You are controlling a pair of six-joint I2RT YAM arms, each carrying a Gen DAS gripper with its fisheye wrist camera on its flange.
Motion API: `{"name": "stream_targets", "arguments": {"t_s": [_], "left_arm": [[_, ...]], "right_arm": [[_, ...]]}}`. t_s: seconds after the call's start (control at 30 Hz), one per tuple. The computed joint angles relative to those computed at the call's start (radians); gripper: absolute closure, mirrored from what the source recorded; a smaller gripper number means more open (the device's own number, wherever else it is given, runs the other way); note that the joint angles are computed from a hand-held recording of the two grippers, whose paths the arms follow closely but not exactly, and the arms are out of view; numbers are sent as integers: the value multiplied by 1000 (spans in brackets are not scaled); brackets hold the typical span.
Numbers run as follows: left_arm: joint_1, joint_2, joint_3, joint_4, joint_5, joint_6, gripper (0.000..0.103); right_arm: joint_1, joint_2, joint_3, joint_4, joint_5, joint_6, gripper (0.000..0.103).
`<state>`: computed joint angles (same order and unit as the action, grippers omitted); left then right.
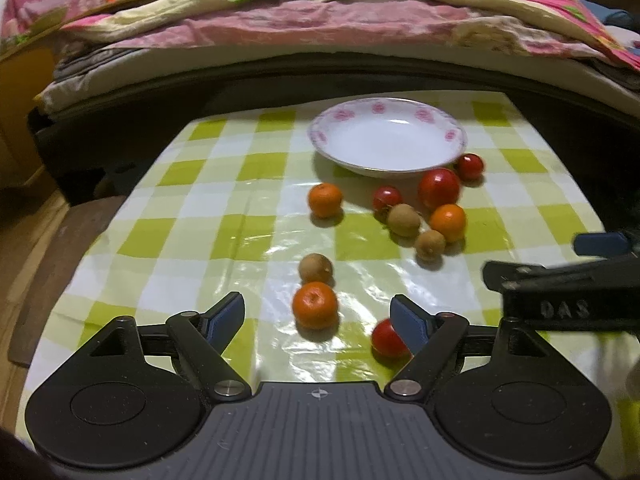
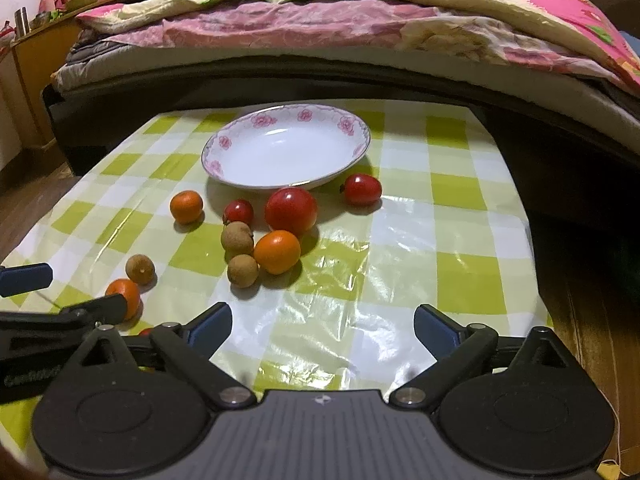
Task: Organize fruits
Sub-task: 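Close the right tool on a red cherry tomato while the left tool approaches a tangerine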
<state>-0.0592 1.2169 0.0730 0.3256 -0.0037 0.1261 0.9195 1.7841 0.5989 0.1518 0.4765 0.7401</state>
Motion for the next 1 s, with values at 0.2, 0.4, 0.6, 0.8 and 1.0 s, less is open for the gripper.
{"name": "stream_targets", "arguments": {"t_s": [0.2,0.4,0.6,0.8,1.0], "left_arm": [[60,39,-1,16,77,48,17],[169,9,16,-46,145,69,16],[274,-16,41,-109,211,86,16],[352,-48,64,-150,252,95,16],[348,-44,70,-149,250,93,18]], "right_arm": [[-2,7,5,-1,-17,-20,6],[0,22,10,41,-76,-93,9],[27,64,42,66,-125,-170,17],[70,86,57,125,-142,-281,21],[83,174,144,127,-206,-364,44]]}}
